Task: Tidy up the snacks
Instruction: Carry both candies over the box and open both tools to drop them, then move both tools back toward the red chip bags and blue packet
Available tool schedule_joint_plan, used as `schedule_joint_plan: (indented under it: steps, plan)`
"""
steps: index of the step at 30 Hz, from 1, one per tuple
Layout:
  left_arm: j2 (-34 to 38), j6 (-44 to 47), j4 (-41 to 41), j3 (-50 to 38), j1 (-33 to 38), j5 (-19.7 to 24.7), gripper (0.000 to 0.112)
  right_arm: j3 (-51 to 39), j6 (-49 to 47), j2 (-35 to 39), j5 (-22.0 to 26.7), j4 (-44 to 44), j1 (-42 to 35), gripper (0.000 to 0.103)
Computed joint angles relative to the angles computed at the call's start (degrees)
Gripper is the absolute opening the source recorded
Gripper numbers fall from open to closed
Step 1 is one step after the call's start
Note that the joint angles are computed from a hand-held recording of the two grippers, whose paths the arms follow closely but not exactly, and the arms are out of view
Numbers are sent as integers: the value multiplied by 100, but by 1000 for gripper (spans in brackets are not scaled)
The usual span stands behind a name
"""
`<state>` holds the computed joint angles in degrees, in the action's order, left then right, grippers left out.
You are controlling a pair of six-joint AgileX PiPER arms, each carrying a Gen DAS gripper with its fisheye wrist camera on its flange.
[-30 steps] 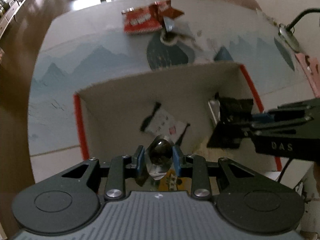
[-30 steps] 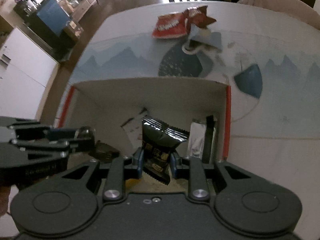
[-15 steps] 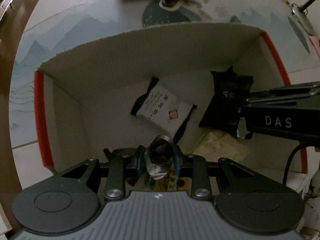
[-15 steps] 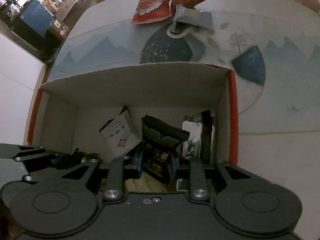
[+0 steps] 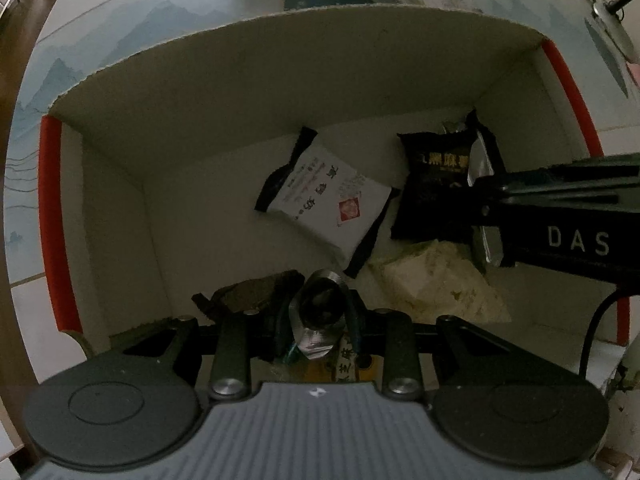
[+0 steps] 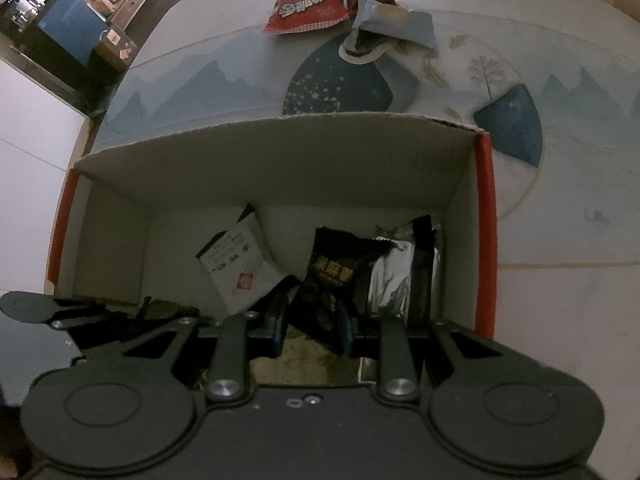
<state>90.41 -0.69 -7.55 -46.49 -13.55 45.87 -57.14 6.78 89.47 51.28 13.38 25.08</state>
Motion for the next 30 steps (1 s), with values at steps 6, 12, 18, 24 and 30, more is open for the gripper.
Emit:
schedule_joint_plan:
  steps: [6,12,18,24,30]
  plan:
    - [-212,-69,22,67,-129,-34,30,128,-57,-236,-37,100,-13,27]
    - [-706,18,-67,200,-92,-3,38,195,22,-598,2,54,37,28]
    - [-1242,-52,-6,219,-93,116,41,215,94,-1003,146,7,51,29]
    - [-1789,-316,232,224,-186,236,43,176,146,-1459,324,-81,115,29]
    - [-2229,-488,382,140,-206,377,44,64,221,-1897,500,-174,139,30]
